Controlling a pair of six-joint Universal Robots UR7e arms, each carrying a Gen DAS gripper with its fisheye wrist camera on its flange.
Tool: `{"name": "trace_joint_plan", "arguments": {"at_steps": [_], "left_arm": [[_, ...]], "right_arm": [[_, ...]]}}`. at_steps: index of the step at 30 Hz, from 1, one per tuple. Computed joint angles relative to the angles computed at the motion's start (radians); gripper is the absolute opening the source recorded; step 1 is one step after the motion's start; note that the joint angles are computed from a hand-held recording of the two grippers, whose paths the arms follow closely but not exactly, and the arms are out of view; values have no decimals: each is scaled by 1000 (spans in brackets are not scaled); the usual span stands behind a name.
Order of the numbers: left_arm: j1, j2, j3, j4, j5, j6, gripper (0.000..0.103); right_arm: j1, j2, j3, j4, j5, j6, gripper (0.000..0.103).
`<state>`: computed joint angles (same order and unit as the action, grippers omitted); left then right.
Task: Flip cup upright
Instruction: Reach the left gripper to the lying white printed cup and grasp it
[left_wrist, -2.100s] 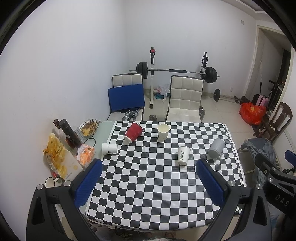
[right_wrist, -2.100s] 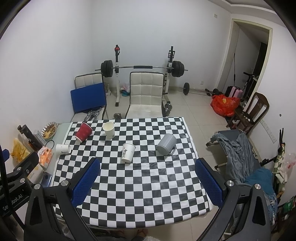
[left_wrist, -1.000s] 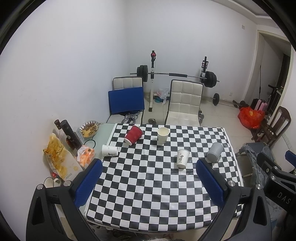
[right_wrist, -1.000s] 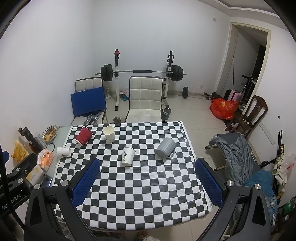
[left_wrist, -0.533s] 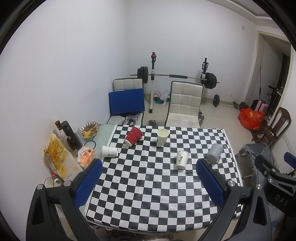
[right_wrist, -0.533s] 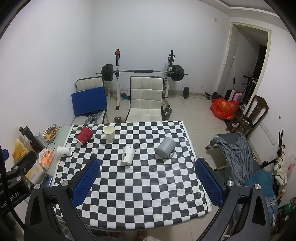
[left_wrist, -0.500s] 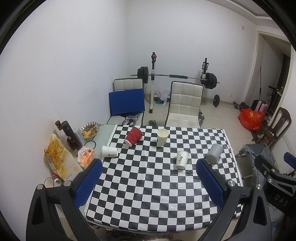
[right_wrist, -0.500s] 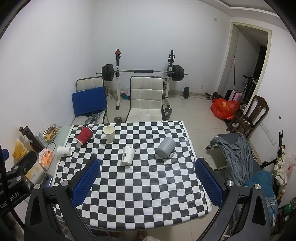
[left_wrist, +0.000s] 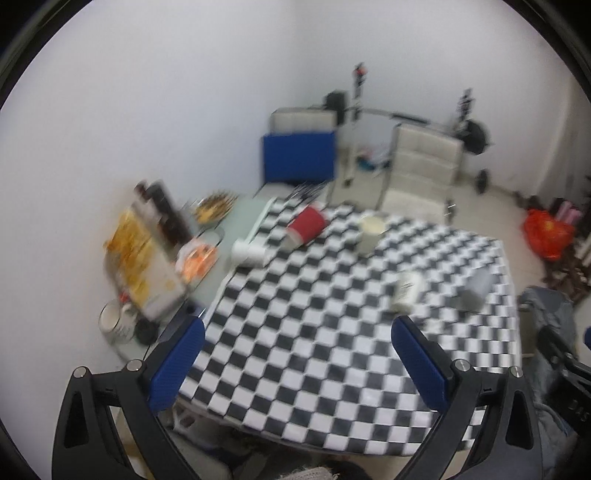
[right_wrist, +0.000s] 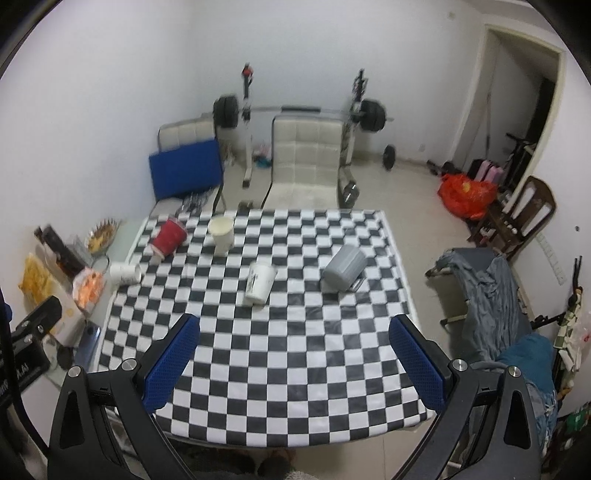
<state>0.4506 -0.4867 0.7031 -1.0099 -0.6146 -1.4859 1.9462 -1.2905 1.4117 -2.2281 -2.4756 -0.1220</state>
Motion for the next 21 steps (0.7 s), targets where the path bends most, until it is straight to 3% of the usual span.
{"name": "trace_joint_plan", "arguments": {"at_steps": [6,9,16,21], "left_arm": [[69,-23,85,114,-75,-188,103],[113,-46,133,103,-111,-221,103],[233,-71,172,8,-150,-176,103],[330,-85,169,-81,-165,-107,103]], "right_arm": [[-97,86,53,-43,71,-67,103],[-126,156,63,-80,86,-106,103],[-156,369,-38,-69,103,-115,103],[-155,539,-197,28,101,-69,103]]}}
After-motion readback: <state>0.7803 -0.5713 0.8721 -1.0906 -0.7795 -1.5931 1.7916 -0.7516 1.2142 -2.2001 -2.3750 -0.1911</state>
